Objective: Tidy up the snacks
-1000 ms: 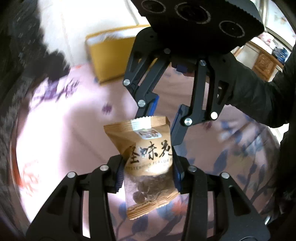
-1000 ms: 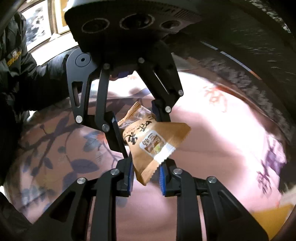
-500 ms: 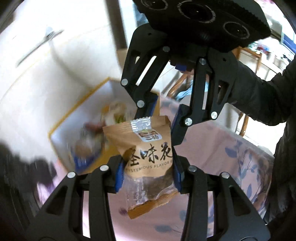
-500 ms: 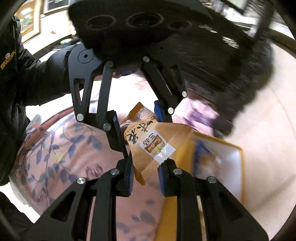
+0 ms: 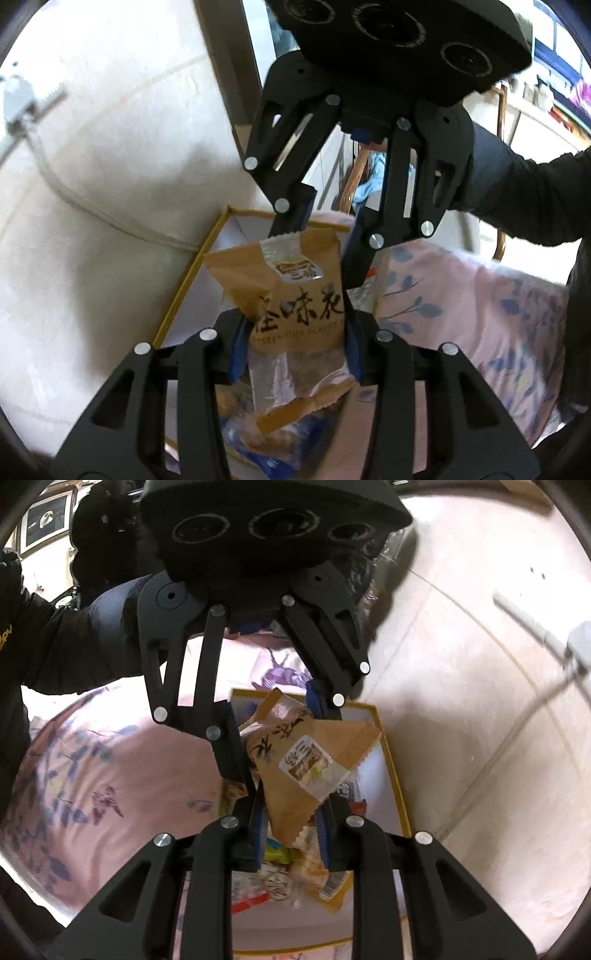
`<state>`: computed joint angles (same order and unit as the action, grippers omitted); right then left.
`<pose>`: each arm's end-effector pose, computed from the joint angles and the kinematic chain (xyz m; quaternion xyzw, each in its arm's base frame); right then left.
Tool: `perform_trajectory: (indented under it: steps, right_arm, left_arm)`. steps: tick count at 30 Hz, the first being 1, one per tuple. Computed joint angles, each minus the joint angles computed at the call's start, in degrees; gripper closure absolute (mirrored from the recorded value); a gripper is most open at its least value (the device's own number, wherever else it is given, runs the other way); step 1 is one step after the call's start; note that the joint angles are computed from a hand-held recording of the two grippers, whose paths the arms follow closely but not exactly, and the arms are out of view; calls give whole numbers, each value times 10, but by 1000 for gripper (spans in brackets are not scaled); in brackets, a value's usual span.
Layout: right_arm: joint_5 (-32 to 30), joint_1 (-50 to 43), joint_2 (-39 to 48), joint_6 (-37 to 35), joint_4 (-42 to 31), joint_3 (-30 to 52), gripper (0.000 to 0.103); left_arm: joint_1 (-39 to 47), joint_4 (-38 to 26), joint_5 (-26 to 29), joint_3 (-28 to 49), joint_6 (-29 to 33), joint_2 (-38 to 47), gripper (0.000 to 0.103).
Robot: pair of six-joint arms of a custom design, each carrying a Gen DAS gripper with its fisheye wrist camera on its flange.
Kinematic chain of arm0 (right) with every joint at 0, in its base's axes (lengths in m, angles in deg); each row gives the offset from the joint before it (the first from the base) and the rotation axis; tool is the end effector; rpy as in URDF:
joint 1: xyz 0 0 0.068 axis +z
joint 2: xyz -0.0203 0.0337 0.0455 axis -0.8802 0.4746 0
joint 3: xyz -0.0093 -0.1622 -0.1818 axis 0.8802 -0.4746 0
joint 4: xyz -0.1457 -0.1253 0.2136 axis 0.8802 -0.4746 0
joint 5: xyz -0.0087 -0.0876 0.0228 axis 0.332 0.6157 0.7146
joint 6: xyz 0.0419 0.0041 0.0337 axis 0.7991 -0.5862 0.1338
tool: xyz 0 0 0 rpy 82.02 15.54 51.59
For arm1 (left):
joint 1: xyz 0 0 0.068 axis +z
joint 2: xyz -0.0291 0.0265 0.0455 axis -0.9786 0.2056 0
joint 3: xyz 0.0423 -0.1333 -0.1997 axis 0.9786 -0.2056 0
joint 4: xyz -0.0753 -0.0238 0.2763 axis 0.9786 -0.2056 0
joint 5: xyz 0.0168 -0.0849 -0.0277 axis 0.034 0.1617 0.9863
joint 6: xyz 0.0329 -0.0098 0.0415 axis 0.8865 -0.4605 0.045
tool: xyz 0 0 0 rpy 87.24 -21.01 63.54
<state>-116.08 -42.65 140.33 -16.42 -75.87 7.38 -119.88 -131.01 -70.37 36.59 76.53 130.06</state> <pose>0.3007 0.1263 0.2352 -0.7346 0.5850 0.2052 0.2759 0.2133 -0.1935 0.2687 0.4732 0.8244 -0.0980 0.2947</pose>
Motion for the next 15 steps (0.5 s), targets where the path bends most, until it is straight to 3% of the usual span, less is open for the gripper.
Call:
perform_trajectory:
  steps: [2, 3, 4, 7, 11, 15]
  right_arm:
    - [14, -2, 5, 7, 29, -20, 77]
    - [30, 0, 7, 16, 51, -33, 61]
    - [42, 2, 9, 29, 64, -40, 35]
    - [14, -14, 11, 22, 78, -53, 2]
    - [11, -31, 7, 3, 76, -56, 1]
    - [28, -37, 6, 1, 46, -42, 1]
  left_arm:
    - [0, 14, -10, -5, 24, 22, 14]
    - [4, 32, -5, -18, 38, 21, 2]
    - [10, 65, 15, -41, 51, 6, 2]
    - [32, 122, 60, -91, 47, -35, 2]
    - [22, 93, -8, -87, 20, -24, 2]
    - [43, 113, 30, -119, -18, -76, 2]
